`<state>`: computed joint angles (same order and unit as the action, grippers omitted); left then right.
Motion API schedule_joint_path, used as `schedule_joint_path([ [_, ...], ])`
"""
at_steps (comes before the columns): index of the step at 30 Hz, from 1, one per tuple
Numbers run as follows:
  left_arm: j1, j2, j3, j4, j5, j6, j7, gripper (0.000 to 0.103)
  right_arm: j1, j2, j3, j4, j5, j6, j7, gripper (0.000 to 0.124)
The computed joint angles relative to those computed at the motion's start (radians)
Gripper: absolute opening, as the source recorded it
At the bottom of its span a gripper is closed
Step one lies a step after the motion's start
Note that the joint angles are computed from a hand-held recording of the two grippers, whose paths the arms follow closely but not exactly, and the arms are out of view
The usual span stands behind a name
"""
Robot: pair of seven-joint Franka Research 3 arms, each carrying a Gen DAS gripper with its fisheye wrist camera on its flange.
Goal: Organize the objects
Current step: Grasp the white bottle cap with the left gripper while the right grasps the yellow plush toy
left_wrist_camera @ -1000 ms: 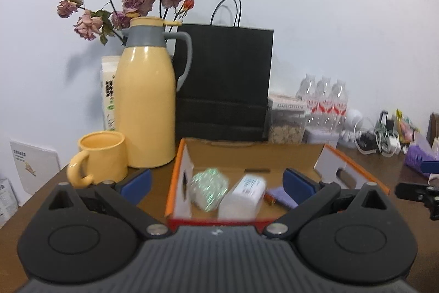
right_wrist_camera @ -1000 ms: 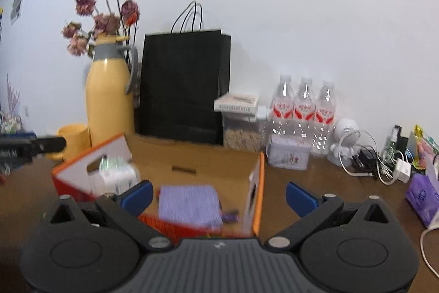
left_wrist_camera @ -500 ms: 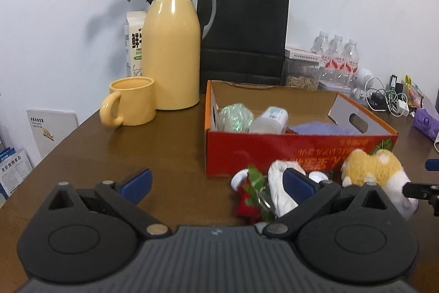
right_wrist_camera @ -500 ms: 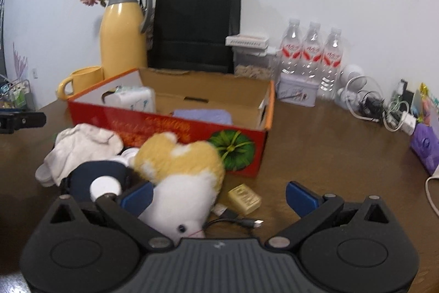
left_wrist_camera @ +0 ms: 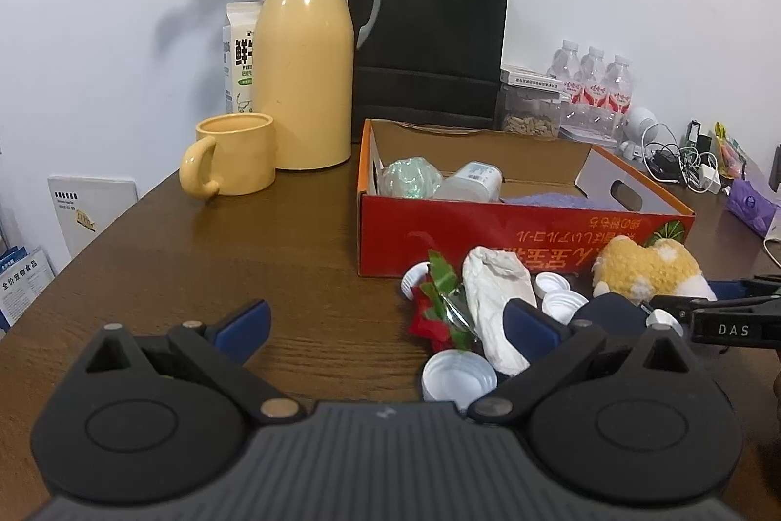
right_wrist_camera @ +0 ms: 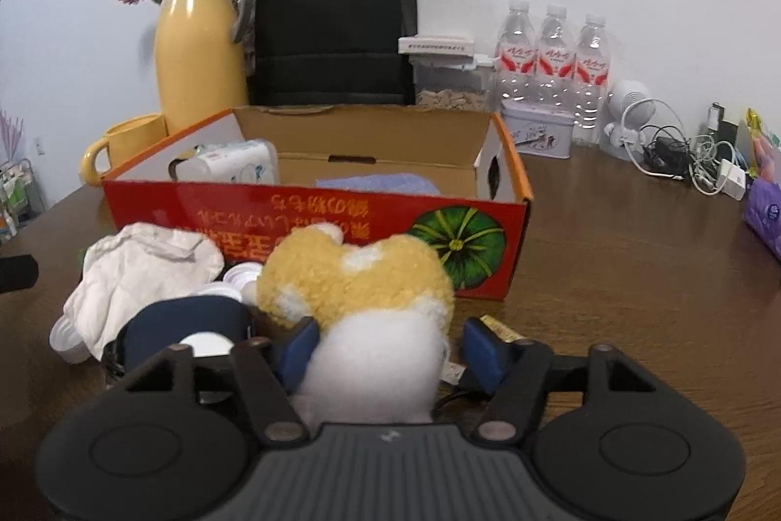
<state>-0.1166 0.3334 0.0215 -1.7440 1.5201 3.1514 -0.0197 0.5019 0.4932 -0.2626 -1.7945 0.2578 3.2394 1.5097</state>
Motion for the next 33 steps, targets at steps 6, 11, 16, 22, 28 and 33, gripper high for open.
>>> schedule_joint_path([
  [6, 0.005, -0.011, -0.018, -0.049, -0.164, -0.010, 0.195, 0.103, -0.069, -0.015, 0.090, -0.030, 0.013, 0.067, -0.056, 0.048],
  [11, 0.023, -0.005, -0.063, -0.091, -0.372, -0.035, 0.452, 0.103, -0.077, -0.032, 0.114, -0.071, 0.073, 0.161, -0.114, 0.048],
  [16, -0.001, 0.023, -0.060, -0.083, -0.492, -0.066, 0.575, 0.103, -0.158, -0.052, 0.213, -0.106, 0.092, 0.226, -0.158, 0.048],
  [22, -0.113, 0.050, 0.052, -0.052, -0.476, -0.068, 0.545, 0.103, -0.219, -0.067, 0.287, -0.133, 0.094, 0.249, -0.190, 0.048],
  [28, -0.114, 0.058, 0.053, -0.053, -0.524, -0.021, 0.589, 0.088, -0.228, -0.066, 0.301, -0.132, 0.101, 0.251, -0.199, 0.048],
  [33, -0.087, 0.062, 0.014, -0.073, -0.648, 0.021, 0.694, 0.070, -0.224, -0.066, 0.300, -0.132, 0.113, 0.252, -0.208, 0.048],
])
